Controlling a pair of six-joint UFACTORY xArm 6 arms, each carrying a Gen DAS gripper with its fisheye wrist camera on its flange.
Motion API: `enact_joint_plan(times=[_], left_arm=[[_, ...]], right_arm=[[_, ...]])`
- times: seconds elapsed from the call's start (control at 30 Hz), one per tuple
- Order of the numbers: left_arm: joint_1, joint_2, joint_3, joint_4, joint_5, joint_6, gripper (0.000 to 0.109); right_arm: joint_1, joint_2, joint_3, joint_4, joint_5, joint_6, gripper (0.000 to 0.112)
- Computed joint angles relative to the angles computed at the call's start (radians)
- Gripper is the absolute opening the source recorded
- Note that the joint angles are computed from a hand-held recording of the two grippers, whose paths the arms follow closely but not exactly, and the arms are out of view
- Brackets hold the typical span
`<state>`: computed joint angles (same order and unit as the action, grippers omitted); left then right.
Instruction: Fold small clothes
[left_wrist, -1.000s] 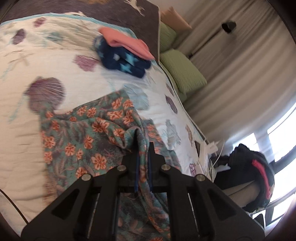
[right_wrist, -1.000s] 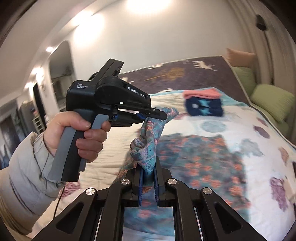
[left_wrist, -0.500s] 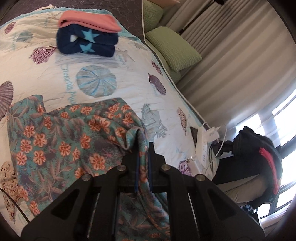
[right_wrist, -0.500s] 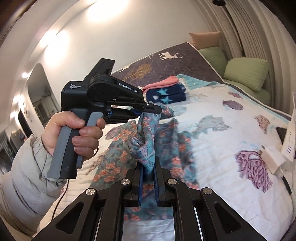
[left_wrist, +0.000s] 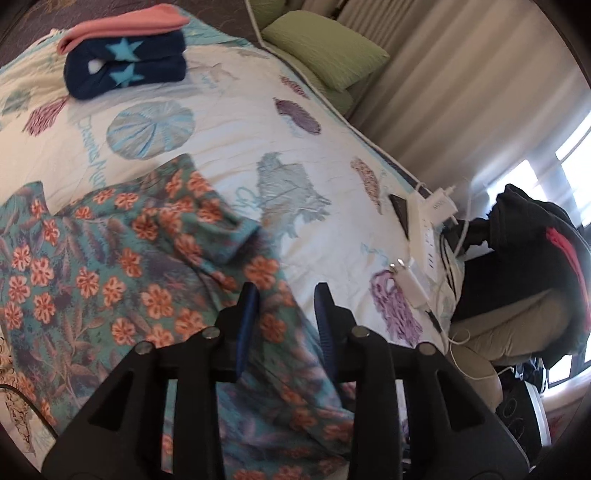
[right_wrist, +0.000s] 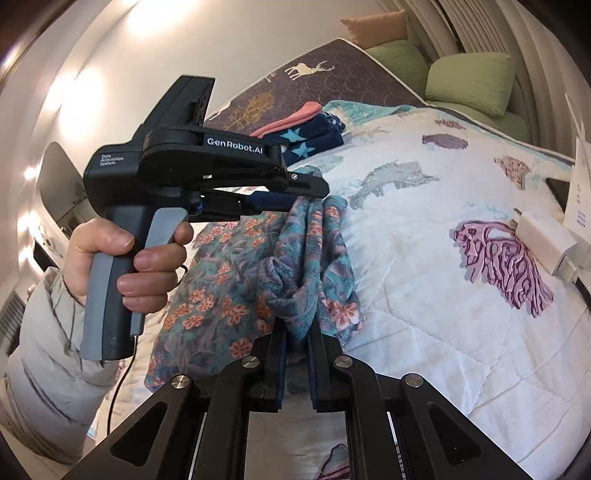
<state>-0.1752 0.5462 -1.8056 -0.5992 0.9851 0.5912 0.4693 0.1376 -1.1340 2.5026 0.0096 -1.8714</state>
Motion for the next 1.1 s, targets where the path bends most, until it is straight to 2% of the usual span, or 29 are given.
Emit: enact_joint_plan(times=[0.03, 0.17, 0.27, 0.33, 0.47, 0.53, 0.6, 0.7, 0.77, 0.8, 0.87, 0.97, 1.0, 1.03, 1.1], left_arm=[[-0.001, -0.017, 0.019, -0.004, -0.004, 0.013, 0.035], [-0.002, -0.090, 0.110, -0.016, -0.035, 0.059, 0.036], [0.014, -0.179, 0.225, -0.065, -0.061, 0.121, 0.038], [0.037, -0.268, 0.345, -0.122, -0.088, 0.192, 0.047], [0.080, -0.476, 0.628, -0.168, -0.215, 0.338, 0.056], [0.097, -0.570, 0.762, -0.159, -0.308, 0.377, 0.063], [0.106, -0.649, 0.895, -0.087, -0.427, 0.367, 0.065], [0.127, -0.720, 1.023, 0.041, -0.500, 0.329, 0.064], [0.127, -0.746, 1.078, 0.072, -0.555, 0.321, 0.065], [0.124, -0.745, 1.100, 0.097, -0.603, 0.294, 0.065], [0.120, -0.730, 1.102, 0.123, -0.646, 0.233, 0.065], [0.105, -0.716, 1.084, -0.043, -0.659, 0.351, 0.065], [0.090, -0.711, 1.082, -0.079, -0.686, 0.383, 0.065], [0.075, -0.704, 1.089, -0.073, -0.731, 0.379, 0.065], [0.064, -0.679, 1.097, 0.041, -0.800, 0.275, 0.064]], right_arm=[[0.000, -0.006, 0.002, 0.023, -0.003, -0.024, 0.008], [-0.011, -0.006, 0.008, -0.046, 0.019, 0.053, 0.008], [-0.017, -0.020, 0.016, -0.046, 0.027, 0.048, 0.009], [-0.018, -0.028, 0.021, -0.050, 0.034, 0.041, 0.008], [-0.013, -0.028, 0.025, -0.121, 0.036, 0.103, 0.008], [-0.013, -0.031, 0.036, -0.179, 0.050, 0.162, 0.008], [-0.018, -0.036, 0.052, -0.240, 0.071, 0.232, 0.008], [-0.028, -0.040, 0.071, -0.335, 0.099, 0.340, 0.008], [-0.031, -0.040, 0.075, -0.379, 0.108, 0.390, 0.008], [-0.033, -0.039, 0.076, -0.400, 0.114, 0.414, 0.009], [-0.034, -0.038, 0.075, -0.416, 0.120, 0.436, 0.008], [-0.030, -0.044, 0.076, -0.418, 0.115, 0.439, 0.008], [-0.029, -0.046, 0.078, -0.419, 0.113, 0.441, 0.009], [-0.028, -0.048, 0.081, -0.428, 0.111, 0.454, 0.011], [-0.030, -0.051, 0.094, -0.484, 0.114, 0.532, 0.012]])
